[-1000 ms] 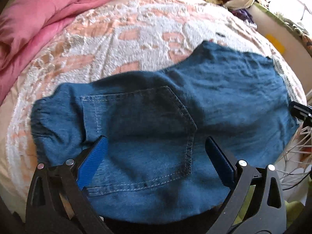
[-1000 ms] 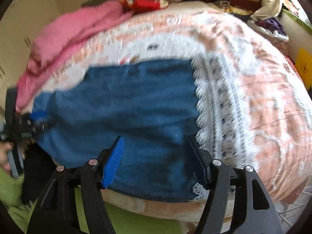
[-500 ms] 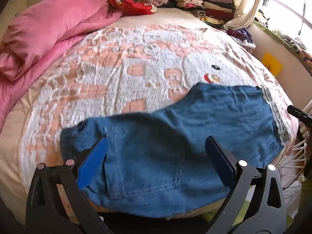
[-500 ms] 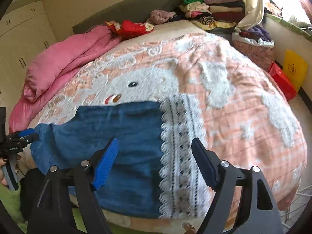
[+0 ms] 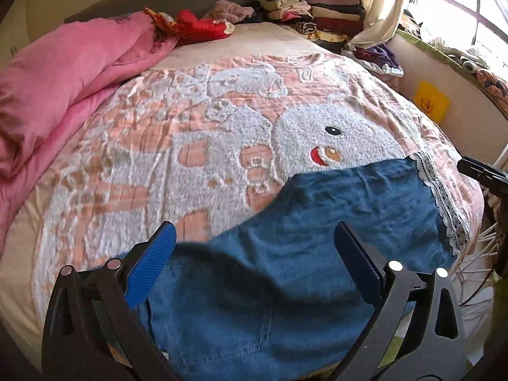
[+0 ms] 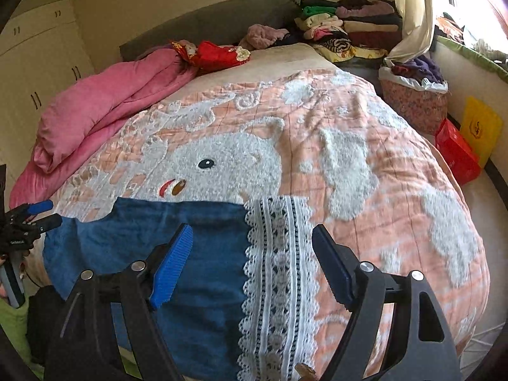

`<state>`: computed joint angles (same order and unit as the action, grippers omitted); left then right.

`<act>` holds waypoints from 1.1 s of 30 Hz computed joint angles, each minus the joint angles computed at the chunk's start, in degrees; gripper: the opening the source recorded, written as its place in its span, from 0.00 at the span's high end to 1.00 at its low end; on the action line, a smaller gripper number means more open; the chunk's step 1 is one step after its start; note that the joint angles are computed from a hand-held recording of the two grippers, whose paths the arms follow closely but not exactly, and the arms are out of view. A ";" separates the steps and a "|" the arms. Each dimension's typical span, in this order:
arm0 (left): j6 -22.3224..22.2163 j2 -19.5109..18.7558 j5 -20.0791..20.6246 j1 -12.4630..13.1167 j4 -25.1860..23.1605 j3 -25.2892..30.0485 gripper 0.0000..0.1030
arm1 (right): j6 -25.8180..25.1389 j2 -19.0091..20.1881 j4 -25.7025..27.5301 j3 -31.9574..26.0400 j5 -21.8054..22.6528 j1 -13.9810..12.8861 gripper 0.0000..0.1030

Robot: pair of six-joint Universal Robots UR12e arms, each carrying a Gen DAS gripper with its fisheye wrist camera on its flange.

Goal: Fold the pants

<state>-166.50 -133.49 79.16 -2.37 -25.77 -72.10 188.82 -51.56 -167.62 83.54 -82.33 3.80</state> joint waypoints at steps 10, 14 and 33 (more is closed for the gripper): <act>1.03 -4.09 -0.47 -0.74 -3.20 6.00 0.09 | -0.48 2.91 4.51 -4.77 -0.01 -0.84 0.26; 1.01 -6.19 -0.31 -1.07 -5.74 9.02 0.09 | -1.46 4.31 6.81 -6.88 1.76 -1.34 0.26; -0.91 -12.30 -5.81 -1.49 -16.63 17.88 0.09 | -1.29 9.80 12.79 -12.66 13.10 -3.45 0.39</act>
